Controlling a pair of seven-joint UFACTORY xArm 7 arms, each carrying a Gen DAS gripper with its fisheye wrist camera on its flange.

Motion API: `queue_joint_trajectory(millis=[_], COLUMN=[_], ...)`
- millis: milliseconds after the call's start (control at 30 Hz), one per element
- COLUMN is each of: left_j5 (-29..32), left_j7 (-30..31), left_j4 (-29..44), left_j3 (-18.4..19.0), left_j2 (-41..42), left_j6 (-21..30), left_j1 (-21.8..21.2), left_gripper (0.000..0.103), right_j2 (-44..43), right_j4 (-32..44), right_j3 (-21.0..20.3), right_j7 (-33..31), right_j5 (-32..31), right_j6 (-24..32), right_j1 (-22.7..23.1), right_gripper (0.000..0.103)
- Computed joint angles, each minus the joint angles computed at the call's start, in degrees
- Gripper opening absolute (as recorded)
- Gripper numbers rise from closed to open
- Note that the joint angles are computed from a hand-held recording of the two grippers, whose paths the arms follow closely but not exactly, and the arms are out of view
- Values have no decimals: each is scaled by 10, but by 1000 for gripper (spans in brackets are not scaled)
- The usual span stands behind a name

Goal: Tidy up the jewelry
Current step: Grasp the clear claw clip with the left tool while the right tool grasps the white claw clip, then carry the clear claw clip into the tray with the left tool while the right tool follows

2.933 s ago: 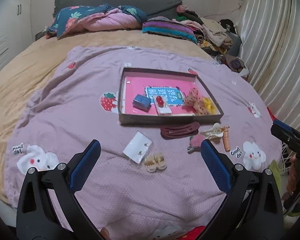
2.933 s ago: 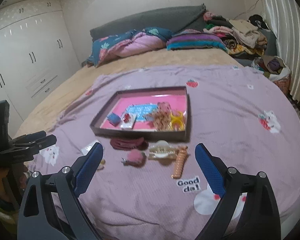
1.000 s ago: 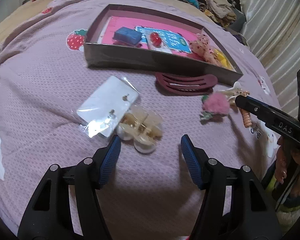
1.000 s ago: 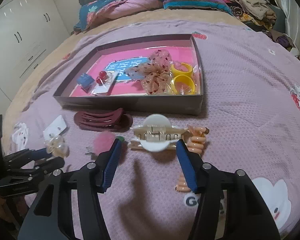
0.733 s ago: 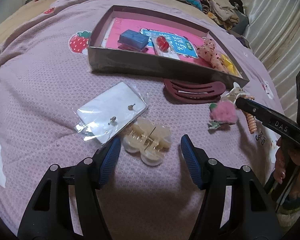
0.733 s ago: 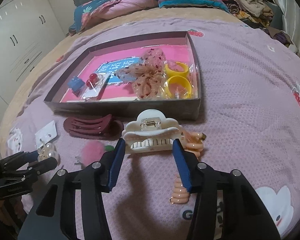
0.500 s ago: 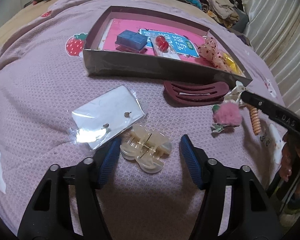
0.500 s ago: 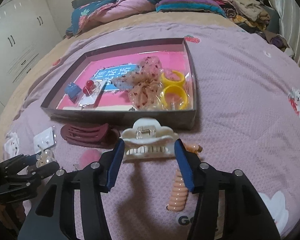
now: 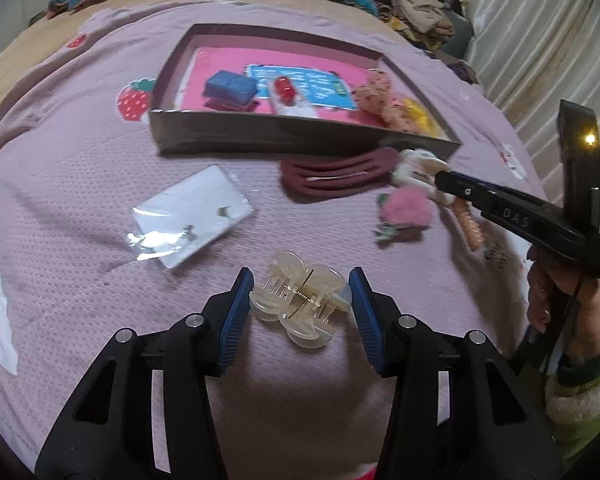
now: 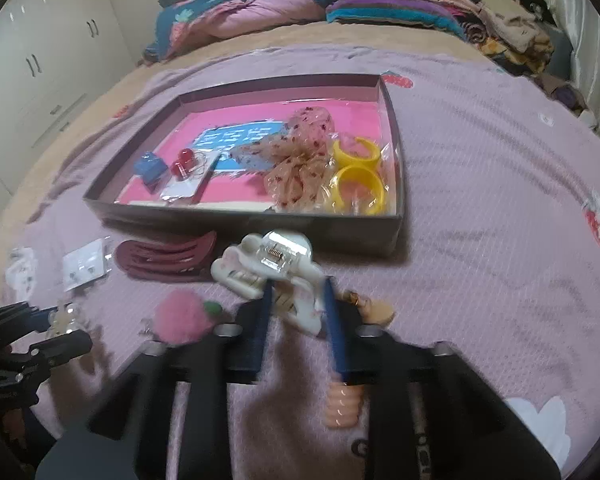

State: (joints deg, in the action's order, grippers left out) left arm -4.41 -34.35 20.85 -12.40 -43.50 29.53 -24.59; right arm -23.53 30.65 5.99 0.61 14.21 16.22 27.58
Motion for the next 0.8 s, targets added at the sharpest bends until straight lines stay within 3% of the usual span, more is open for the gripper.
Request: queue_joint_trajectory(millis=[200,300,367,467,667,800], left_j5=[-2,-2,-2,-1,3,2], left_j7=[-1,-4,-5,-7,-7,-4], left_j4=[6,11,13,16,26,33], left_j3=[-5,-7,-7,-7,-9,-7], left_j2=[-10,-9,-12,-13,-14,-7], left_j6=[7,8,10,13,20,23], left_j1=[-9,-11,-10,-7,-4,-3], left_gripper=[41,41,41,41,41,41], right_j2=[-41,-31,-19,-5,5,13], right_j4=[-29,-14,1,21,48,49], right_j3=[-11,-23,-36,-59,-92,-77], right_j7=[-28,-48,-77,-126,-236,-273], right_j5=[4,-1,5,33,140,191], right_j6=[-15,-5,1,16,77,89], right_j1=[12,17,26,44,72,70], right_gripper=[11,24,38,47,47,47])
